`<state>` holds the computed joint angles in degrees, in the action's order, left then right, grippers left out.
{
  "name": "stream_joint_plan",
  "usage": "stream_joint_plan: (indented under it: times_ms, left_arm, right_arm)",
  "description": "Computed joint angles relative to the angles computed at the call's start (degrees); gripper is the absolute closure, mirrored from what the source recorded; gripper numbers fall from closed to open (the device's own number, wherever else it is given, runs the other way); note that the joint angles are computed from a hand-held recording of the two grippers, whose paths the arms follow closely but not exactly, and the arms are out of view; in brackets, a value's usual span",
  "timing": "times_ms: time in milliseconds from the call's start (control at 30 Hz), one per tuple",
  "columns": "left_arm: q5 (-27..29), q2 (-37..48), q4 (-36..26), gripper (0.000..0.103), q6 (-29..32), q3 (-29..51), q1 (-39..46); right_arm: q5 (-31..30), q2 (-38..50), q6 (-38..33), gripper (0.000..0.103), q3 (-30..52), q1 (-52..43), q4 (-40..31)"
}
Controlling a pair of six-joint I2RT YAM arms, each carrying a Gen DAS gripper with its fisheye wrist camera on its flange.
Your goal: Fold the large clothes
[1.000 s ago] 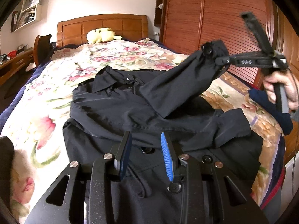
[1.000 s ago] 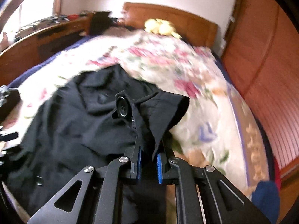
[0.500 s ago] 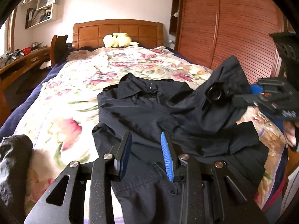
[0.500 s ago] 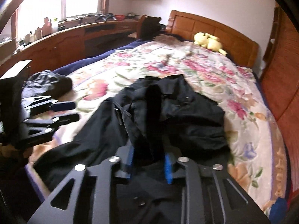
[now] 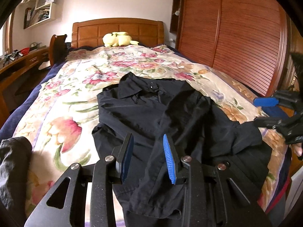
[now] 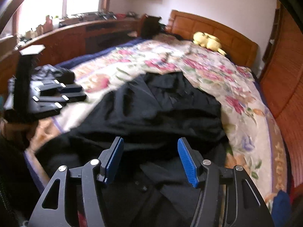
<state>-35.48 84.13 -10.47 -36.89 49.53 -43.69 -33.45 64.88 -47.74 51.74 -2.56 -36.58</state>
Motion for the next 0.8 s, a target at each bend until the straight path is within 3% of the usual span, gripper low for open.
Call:
stream_joint_plan:
  times_ms: [233,500,600,800]
  left_arm:
    - [1.1,2.9,-1.7,0.07,-0.3,1.7,-0.9]
    - [-2.3,5.3,-7.9,0.07,-9.3,2.2,-8.1]
    - [-2.0,7.1,-9.4,0.07,-13.9,1.8,-10.6]
    - [2.3,10.1,-6.3,0.07,-18.8,-0.4,-12.6]
  right_arm:
    - [4.2,6.3,1.4,0.042,-7.6,-0.8,11.3]
    - [6.8,20.1,6.2,0.042,-11.2,1.5,25.8]
    - [4.5,24.8,7.1,0.041,-10.9,0.7,29.1]
    - [1.9,26.2,9.1,0.039,-11.9,0.2,33.0]
